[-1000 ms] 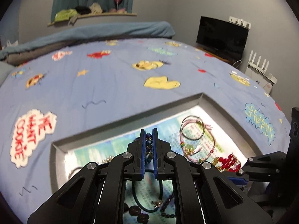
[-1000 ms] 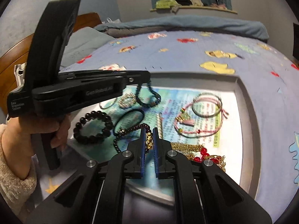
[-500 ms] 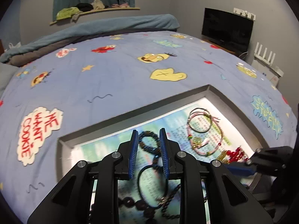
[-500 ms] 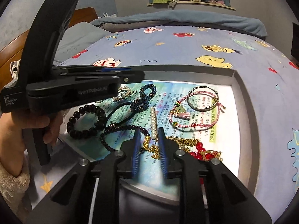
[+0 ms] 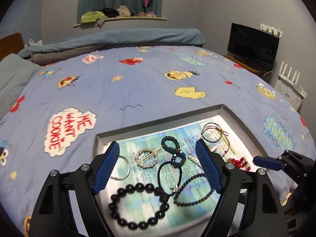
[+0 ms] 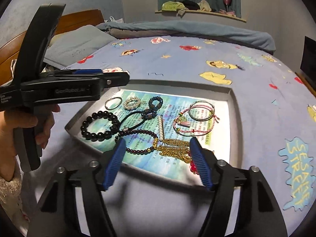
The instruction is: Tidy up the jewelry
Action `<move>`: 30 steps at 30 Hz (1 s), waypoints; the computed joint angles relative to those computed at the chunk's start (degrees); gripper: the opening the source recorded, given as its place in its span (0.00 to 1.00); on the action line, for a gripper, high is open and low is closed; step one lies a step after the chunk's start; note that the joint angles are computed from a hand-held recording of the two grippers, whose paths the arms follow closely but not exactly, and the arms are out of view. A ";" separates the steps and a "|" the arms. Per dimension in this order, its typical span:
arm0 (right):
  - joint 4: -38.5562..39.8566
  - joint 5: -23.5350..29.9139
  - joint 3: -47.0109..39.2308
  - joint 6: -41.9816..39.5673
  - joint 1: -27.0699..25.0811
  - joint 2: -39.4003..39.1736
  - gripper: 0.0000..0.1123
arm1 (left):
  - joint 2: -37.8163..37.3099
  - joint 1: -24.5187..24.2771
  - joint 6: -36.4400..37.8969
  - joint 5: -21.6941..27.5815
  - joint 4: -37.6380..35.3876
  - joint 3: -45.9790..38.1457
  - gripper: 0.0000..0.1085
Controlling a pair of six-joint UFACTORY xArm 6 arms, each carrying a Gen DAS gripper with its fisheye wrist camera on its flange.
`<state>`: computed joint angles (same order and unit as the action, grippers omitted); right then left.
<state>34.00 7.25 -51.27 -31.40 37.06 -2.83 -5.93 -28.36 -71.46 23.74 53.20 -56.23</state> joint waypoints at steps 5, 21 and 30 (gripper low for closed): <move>-5.44 -0.96 2.97 5.40 -0.55 -3.75 0.87 | -4.92 -2.41 -2.75 4.22 0.82 2.67 0.86; -21.90 -3.29 12.44 23.29 -2.50 -12.80 0.87 | -18.62 -14.79 -6.99 18.08 -1.37 13.60 0.90; -31.96 -6.72 16.20 34.18 -5.21 -14.86 0.87 | -20.20 -17.20 -15.25 21.24 2.75 18.08 0.90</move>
